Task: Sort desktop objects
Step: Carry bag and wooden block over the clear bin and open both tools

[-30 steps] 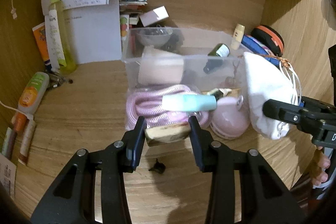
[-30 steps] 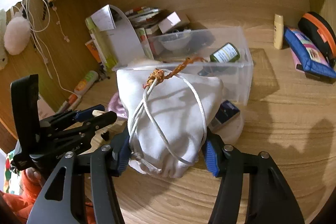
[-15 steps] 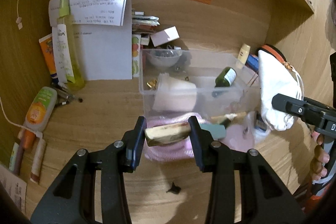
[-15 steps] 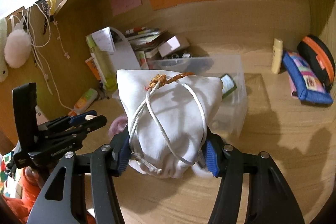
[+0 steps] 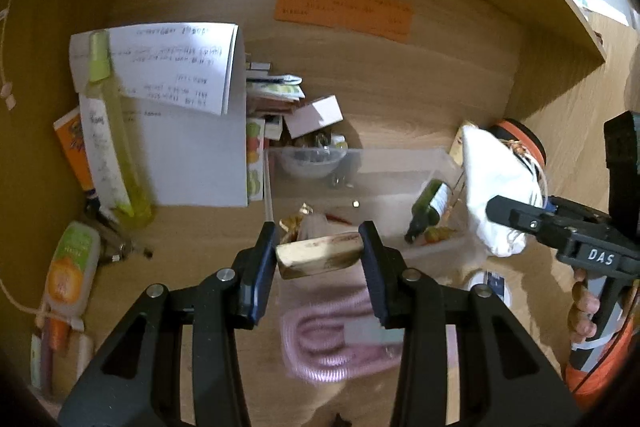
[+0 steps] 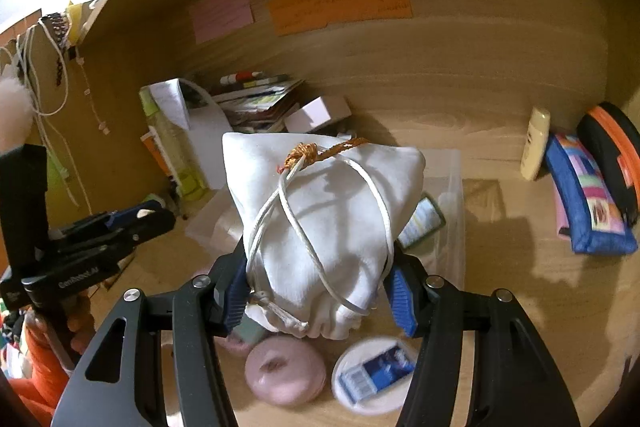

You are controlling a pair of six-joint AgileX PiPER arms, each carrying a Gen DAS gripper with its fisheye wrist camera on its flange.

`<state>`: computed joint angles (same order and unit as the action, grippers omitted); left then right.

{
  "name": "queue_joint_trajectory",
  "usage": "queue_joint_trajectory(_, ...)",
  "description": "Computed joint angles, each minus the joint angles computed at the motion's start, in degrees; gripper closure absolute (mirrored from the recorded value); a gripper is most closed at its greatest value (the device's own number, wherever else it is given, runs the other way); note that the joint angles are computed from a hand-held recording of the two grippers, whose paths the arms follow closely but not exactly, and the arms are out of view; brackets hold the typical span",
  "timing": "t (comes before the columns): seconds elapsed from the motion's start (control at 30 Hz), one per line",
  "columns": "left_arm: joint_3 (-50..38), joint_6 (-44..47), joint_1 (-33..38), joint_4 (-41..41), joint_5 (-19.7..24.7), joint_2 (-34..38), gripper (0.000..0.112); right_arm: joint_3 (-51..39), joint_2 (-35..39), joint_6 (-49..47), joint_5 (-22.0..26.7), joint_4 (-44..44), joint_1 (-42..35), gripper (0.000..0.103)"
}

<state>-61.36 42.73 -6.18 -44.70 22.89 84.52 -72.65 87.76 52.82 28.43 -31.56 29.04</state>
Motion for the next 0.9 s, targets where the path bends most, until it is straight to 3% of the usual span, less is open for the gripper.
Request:
queue_joint_trajectory(0.2,-7.0,-1.2,1.1,-0.8,3.8,5.8,0.072,-7.8,6.0,-6.4,2.4,5.1,-1.8,0.049)
queue_joint_trajectory(0.43,-16.1,-8.4,0.2,6.1,7.3,12.9,0.072,-16.7,13.0,-15.6,5.4,13.5,-4.3,0.049)
queue_joint_trajectory(0.9,-26.3,-19.4,-3.9,17.9,9.8,22.9,0.072,-20.6,19.9,-18.5,9.4,16.2,-5.4,0.048)
